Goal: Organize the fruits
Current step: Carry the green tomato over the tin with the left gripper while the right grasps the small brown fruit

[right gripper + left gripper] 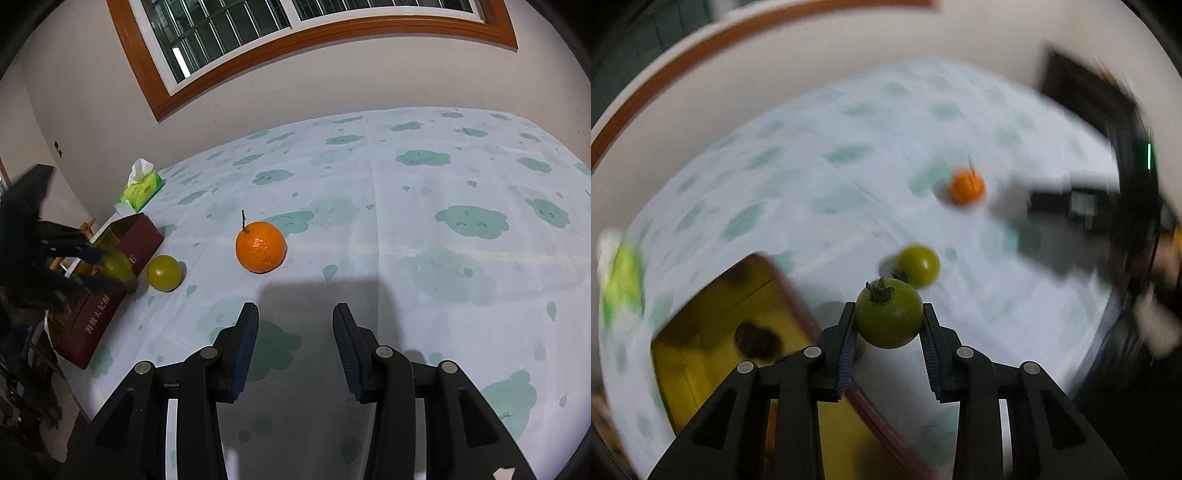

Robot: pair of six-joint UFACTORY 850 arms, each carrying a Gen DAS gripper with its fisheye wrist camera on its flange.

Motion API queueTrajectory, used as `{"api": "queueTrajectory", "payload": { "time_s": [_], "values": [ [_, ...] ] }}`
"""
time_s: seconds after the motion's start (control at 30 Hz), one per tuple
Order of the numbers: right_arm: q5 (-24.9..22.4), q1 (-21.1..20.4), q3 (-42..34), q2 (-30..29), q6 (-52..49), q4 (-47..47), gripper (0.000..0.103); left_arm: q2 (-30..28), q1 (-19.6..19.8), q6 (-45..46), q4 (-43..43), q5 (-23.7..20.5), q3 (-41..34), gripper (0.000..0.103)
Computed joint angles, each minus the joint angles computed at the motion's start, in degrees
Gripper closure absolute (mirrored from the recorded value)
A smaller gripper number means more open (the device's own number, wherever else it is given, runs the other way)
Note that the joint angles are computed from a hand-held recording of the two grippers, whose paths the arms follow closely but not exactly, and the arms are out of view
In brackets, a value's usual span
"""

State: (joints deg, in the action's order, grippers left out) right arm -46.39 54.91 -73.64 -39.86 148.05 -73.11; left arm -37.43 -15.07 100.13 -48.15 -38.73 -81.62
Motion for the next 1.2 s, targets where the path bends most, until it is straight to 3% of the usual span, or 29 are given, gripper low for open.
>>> {"api": "queueTrajectory", "payload": {
  "time_s": [0.13, 0.23, 0.37, 0.57, 0.67, 0.8, 0.93, 1.03, 1.13, 1.2],
  "values": [
    [-0.84, 0.32, -2.3, -1.13, -5.26, 1.01, 0.062, 3.48, 4.06, -2.63, -10.36, -0.93, 3.98, 0.069],
    [2.32, -0.12, -4.41, -2.0, -6.27, -2.34, 0.063, 4.19, 5.96, -4.5, -12.59, -0.66, 5.13, 0.069],
    [5.3, -1.27, -10.71, -5.02, -15.94, -2.37, 0.062, 3.63, 8.08, -8.21, -11.52, -2.04, 4.47, 0.069],
    [8.65, -3.88, -18.27, -9.46, -27.14, 1.68, 0.062, 4.5, 9.27, -5.56, -14.08, 1.74, 6.48, 0.069],
    [9.99, -4.93, -21.78, -11.66, -32.67, 5.2, 0.062, 4.31, 10.0, -5.25, -15.44, 1.63, 6.46, 0.069],
    [9.0, -5.39, -26.47, -14.42, -40.15, 10.02, 0.062, 3.89, 10.23, -5.62, -16.0, 2.4, 6.12, 0.068],
    [14.19, -5.53, -27.15, -14.05, -38.27, 3.4, 0.061, 3.59, 10.36, -5.69, -15.79, 2.41, 5.83, 0.068],
    [15.46, -6.22, -32.42, -16.92, -51.79, 10.02, 0.062, 3.81, 10.52, -4.3, -16.6, 2.35, 6.19, 0.068],
    [19.69, -7.8, -36.03, -19.07, -66.66, 18.0, 0.062, 3.98, 10.25, -3.65, -16.32, 2.95, 6.4, 0.068],
    [19.33, -8.38, -38.94, -20.85, -75.74, 23.83, 0.062, 4.03, 10.15, -3.0, -16.44, 3.21, 6.48, 0.068]
  ]
}}
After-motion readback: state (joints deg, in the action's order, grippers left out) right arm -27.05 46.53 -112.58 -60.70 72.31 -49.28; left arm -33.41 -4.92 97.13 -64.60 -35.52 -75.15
